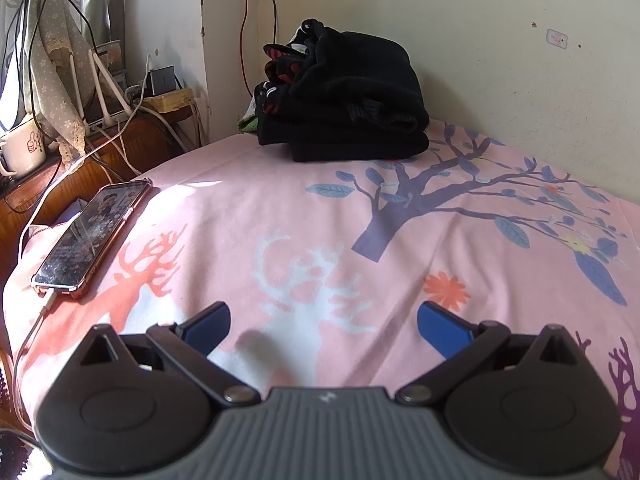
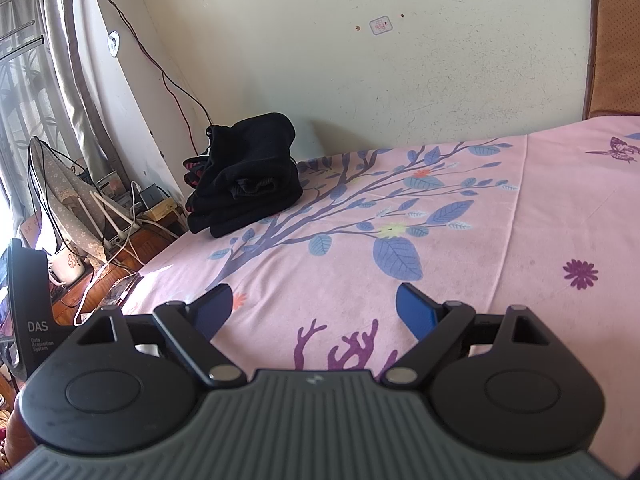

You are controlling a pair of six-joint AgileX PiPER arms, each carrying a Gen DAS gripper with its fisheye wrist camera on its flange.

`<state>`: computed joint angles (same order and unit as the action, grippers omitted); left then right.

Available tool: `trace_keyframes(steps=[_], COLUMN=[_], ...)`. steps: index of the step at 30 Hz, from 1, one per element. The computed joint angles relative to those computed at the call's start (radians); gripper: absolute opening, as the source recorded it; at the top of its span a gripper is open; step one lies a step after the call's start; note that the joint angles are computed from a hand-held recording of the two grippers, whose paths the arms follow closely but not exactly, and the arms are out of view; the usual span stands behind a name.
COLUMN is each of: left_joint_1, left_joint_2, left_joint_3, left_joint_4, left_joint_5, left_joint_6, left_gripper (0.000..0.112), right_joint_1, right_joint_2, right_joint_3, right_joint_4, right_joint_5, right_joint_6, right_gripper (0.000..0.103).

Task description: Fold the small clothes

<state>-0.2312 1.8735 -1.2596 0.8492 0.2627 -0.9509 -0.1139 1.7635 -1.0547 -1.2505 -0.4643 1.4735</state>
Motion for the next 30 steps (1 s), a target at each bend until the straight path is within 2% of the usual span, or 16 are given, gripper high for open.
trace_keyframes(steps=[30], left_joint_1=[-0.007], left_joint_2=[0.000], left_joint_3=[0.005], left_joint_4=[0.087], left_joint_5=[0.010], left_joint_6=[-0.070], left_gripper=[0.103], right_joint_1=[0.001], right_joint_2=[0.000], right_joint_3=[0.002], right_joint_4=[0.007], right_joint_5=[0.000], right_joint_6=[-0.005], right_gripper=[0.091])
